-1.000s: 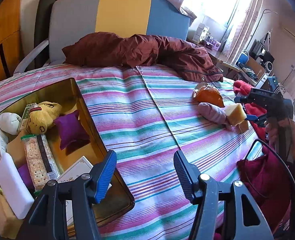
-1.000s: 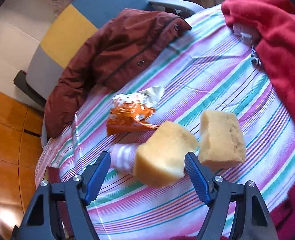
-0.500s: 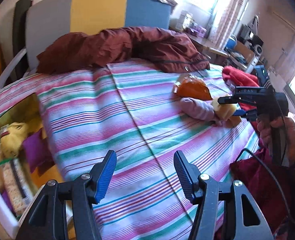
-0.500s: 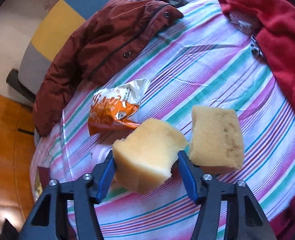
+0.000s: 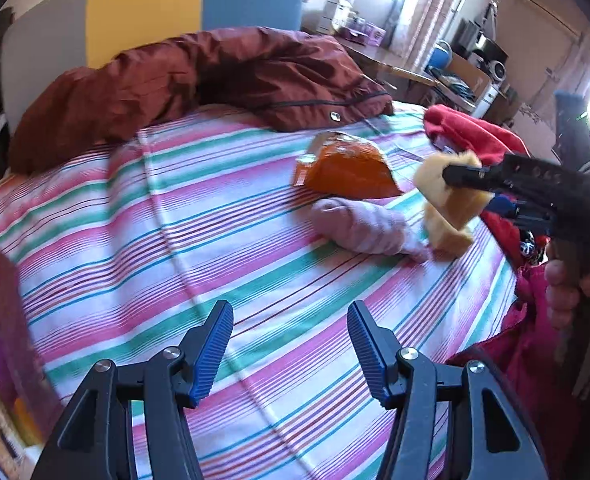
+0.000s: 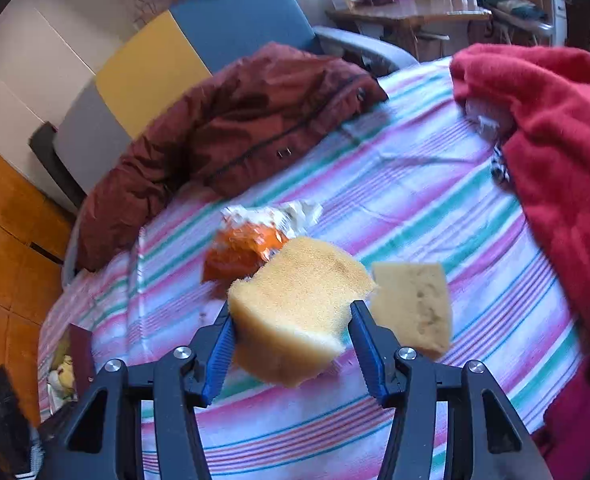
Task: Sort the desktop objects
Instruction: 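Grasp the yellow sponge with the right tool, then grasp the pink rolled sock with the left tool while the right tool holds the sponge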
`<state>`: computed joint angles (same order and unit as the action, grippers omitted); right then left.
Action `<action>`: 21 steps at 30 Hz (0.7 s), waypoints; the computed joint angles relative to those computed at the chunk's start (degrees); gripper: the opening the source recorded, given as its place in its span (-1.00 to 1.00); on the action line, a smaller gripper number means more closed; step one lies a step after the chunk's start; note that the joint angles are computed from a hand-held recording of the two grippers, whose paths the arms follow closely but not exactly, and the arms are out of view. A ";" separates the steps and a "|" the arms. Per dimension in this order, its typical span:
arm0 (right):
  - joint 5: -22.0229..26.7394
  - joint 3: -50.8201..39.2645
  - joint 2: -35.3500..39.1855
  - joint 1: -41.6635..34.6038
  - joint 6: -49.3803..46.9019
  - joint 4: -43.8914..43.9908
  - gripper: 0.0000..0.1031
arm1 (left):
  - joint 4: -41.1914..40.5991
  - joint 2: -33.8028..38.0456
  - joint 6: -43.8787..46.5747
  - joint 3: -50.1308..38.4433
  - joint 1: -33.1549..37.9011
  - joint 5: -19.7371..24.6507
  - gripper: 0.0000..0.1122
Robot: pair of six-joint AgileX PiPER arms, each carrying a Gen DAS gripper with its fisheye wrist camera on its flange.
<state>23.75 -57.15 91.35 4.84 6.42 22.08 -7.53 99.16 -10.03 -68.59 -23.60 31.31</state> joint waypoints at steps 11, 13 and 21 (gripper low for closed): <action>-2.89 0.39 -1.34 -0.39 -4.98 4.35 0.08 | 0.48 15.24 1.21 -19.33 -5.15 4.17 0.22; -2.95 0.51 -1.39 -1.01 -6.04 5.74 0.08 | -0.72 16.95 2.26 -21.10 -5.35 3.72 0.40; -2.85 0.65 -1.57 -2.39 -7.57 7.43 0.08 | 6.56 24.63 -5.09 -30.88 -7.39 7.73 0.40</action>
